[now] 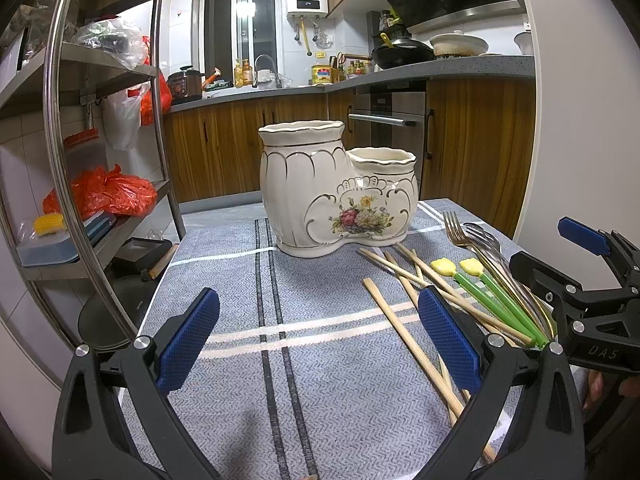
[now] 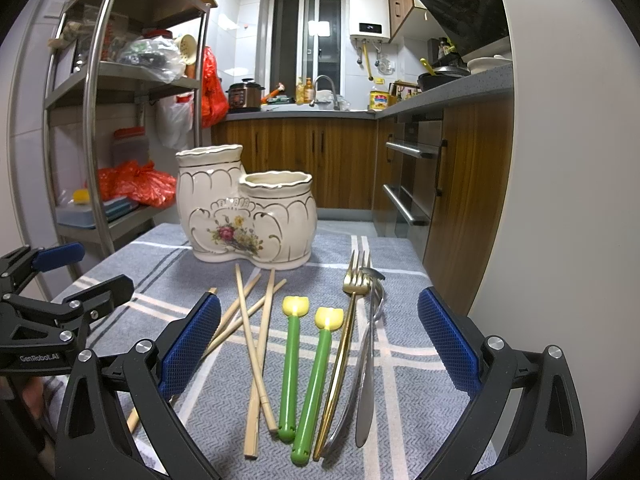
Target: Organize utensils
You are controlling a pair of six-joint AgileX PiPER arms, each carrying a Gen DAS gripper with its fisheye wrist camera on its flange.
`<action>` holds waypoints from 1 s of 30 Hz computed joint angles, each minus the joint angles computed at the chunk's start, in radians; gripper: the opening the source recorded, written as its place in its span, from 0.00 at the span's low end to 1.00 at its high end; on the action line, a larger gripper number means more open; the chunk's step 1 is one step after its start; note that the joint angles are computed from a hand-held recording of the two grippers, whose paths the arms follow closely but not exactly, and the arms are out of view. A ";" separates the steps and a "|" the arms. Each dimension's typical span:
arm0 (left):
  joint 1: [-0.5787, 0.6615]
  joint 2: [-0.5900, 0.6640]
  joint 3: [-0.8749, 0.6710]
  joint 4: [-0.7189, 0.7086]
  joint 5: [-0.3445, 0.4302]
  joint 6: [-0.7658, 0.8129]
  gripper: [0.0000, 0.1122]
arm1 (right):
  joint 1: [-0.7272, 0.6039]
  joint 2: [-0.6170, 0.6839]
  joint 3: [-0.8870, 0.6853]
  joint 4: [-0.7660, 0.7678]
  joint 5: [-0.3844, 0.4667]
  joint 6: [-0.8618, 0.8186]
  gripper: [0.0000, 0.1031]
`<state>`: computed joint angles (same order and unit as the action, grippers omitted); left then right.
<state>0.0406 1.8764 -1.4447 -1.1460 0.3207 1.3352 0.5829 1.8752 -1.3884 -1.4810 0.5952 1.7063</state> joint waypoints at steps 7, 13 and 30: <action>-0.021 -0.005 0.008 0.040 -0.072 -0.044 0.87 | 0.000 -0.004 0.001 0.002 0.006 -0.003 0.95; 0.022 0.005 -0.064 0.082 0.003 -0.119 0.87 | -0.010 -0.027 -0.016 0.056 0.018 -0.023 0.95; 0.020 0.086 -0.212 0.353 0.207 -0.311 0.87 | -0.180 0.082 -0.307 0.667 0.036 -0.679 0.92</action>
